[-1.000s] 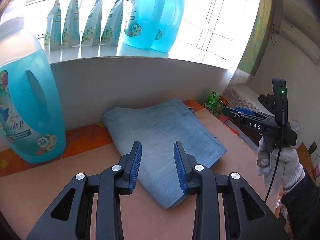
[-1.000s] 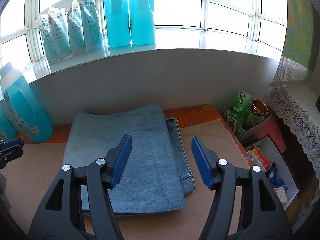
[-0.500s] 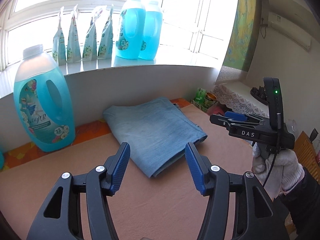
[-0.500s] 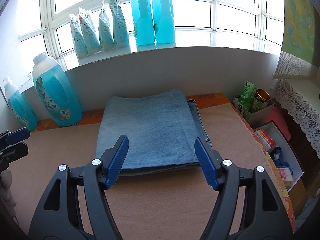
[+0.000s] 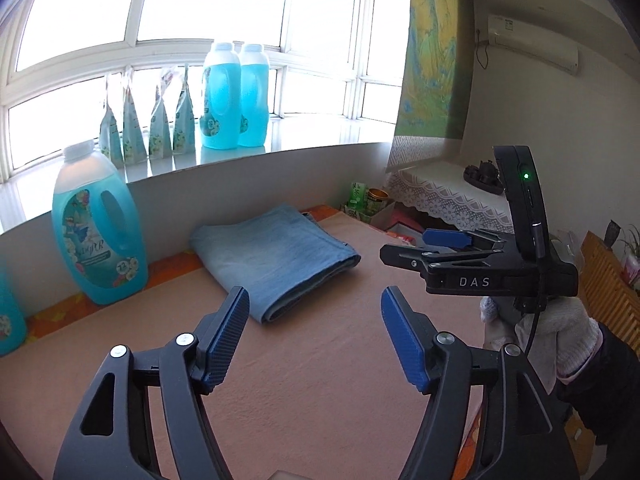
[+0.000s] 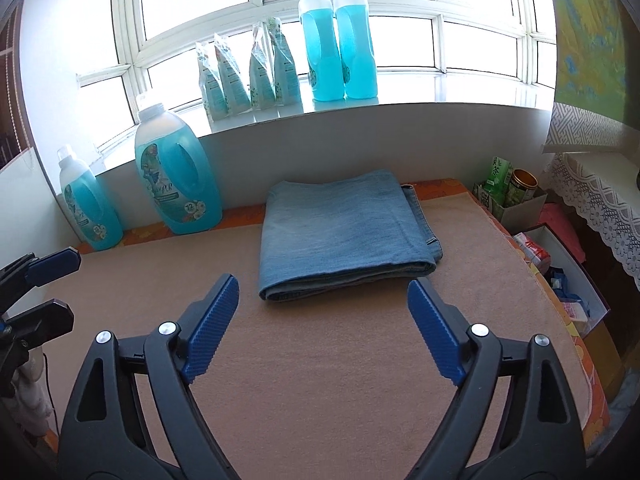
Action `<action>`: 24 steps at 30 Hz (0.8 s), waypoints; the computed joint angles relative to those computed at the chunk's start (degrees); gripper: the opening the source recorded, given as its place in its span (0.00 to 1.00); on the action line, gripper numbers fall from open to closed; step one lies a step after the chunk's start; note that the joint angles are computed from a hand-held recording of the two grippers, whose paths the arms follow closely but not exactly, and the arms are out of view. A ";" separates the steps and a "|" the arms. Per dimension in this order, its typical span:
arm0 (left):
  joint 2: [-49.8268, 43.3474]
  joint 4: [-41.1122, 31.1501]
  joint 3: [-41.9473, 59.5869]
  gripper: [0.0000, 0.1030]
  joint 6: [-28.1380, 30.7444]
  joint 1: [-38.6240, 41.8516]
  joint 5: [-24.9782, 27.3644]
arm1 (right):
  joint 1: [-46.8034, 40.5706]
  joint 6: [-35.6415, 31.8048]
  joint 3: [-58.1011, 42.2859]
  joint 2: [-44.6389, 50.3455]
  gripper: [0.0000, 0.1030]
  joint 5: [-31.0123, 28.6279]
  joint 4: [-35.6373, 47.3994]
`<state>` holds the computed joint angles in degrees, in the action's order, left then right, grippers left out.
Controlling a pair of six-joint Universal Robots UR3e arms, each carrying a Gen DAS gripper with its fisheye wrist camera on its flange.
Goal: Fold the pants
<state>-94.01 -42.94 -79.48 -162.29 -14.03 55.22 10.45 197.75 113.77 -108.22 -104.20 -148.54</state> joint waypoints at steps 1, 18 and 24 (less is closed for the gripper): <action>1.61 -0.20 -1.26 0.67 0.59 0.19 -0.24 | 2.34 0.88 0.06 -0.19 0.92 -2.47 0.13; 31.91 -14.27 -27.83 0.78 12.72 16.30 -9.95 | 36.80 32.52 -0.91 2.07 0.93 -34.14 17.03; 42.57 -21.94 -36.20 0.78 14.87 22.62 -9.28 | 42.06 45.87 0.91 1.22 0.93 -36.72 23.63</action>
<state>-51.43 -64.88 -115.68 -147.42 8.59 45.94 52.51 243.61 114.68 -107.00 -140.92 -124.91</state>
